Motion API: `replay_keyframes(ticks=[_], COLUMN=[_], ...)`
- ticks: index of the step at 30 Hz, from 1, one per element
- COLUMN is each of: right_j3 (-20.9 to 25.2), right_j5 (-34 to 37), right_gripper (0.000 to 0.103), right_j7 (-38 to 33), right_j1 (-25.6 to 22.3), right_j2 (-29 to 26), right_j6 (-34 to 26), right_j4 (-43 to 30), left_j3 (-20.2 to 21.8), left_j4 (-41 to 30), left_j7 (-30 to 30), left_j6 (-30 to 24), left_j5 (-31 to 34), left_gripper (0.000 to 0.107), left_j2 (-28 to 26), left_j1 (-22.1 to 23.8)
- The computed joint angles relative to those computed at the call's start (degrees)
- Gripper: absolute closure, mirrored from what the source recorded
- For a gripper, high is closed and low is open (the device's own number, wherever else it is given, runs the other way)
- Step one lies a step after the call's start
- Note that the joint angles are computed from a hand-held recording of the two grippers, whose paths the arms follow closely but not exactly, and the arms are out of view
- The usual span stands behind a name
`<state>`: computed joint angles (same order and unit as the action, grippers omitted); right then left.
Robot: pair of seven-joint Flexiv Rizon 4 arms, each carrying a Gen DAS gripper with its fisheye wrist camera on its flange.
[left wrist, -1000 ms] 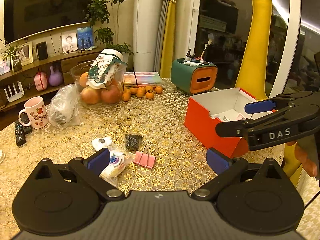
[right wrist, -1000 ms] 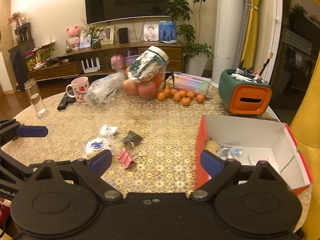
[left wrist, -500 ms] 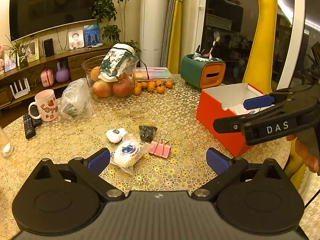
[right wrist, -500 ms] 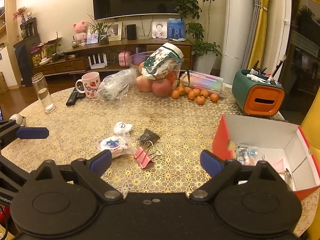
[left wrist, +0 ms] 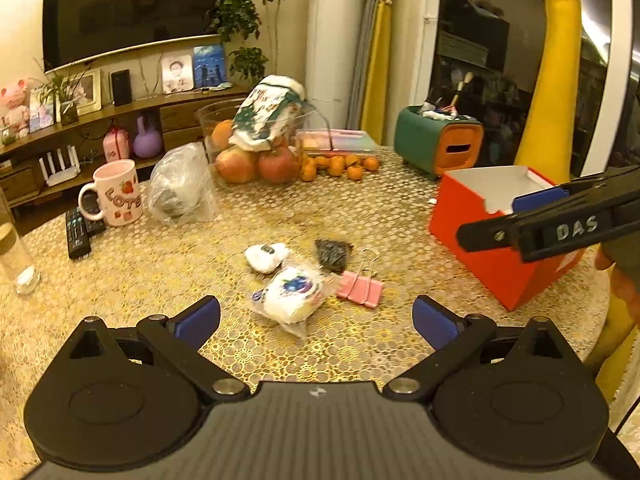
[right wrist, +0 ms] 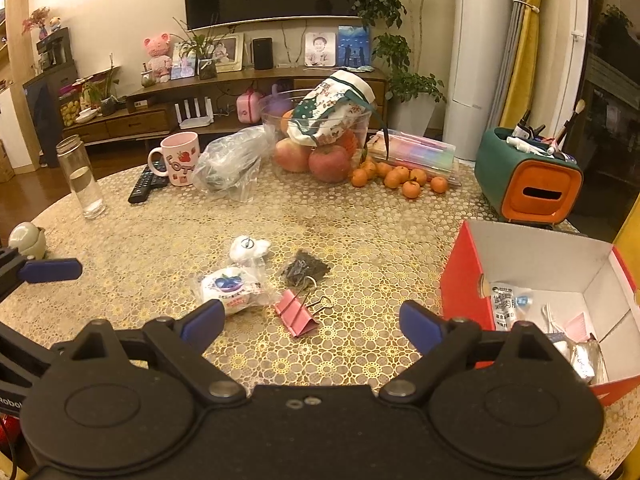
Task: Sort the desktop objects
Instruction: 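Grasp the blueberry bread packet with the left tool while the right tool grasps the pink binder clip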
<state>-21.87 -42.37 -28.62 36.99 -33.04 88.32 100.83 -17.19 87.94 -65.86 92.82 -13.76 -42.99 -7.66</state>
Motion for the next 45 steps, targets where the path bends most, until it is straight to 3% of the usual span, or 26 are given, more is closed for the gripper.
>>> replay_keyframes(ticks=[8, 12, 19, 21, 26, 29, 40, 43, 45], right_j3=[6.6, 12.6, 19.9, 21.2, 22.2, 22.5, 21.1, 21.2, 21.5], right_j5=[4.1, 7.6, 13.3, 15.0, 18.2, 19.4, 22.2, 22.4, 22.3], right_gripper=[0.009, 0.011, 0.015, 0.018, 0.023, 0.026, 0.035, 0.041, 0.052], right_j7=[-5.2, -11.4, -23.0, -25.6, -30.4, -32.9, -34.0, -34.2, -34.9], right_j1=[-5.5, -9.6, -13.8, -14.4, -14.9, -15.0, -14.0, -14.1, -14.1], right_j2=[-5.2, -9.5, -17.4, -19.3, -22.3, -23.6, -25.3, -25.4, -25.3], right_j6=[-2.2, -4.9, -10.4, -11.7, -13.1, -14.0, -14.4, -14.1, -13.9], right_j4=[-6.2, -12.1, -22.0, -24.3, -27.9, -29.8, -32.0, -32.0, -31.9], left_j3=[3.4, 5.5, 9.0, 8.4, 3.2, 3.4, 4.8, 4.8, 5.6], left_j4=[-6.9, -12.5, -23.9, -26.7, -30.1, -32.8, -39.1, -40.0, -40.9], left_j7=[-1.4, -0.6, -0.3, 0.3, 8.7, 11.4, 12.1, 12.5, 11.9], left_j6=[-2.8, -4.6, -10.5, -11.7, -11.8, -13.2, -19.2, -20.8, -21.7], left_j5=[-1.2, -0.6, -0.7, -0.8, 0.4, -0.2, -3.1, -3.6, -3.7], left_gripper=[0.004, 0.004, 0.005, 0.005, 0.006, 0.009, 0.028, 0.034, 0.037], left_j2=[-6.1, -10.2, -17.7, -19.5, -22.5, -24.0, -26.9, -27.3, -27.6], left_j1=[-1.7, -3.1, -5.2, -4.9, -3.0, -3.7, -5.1, -5.2, -5.7])
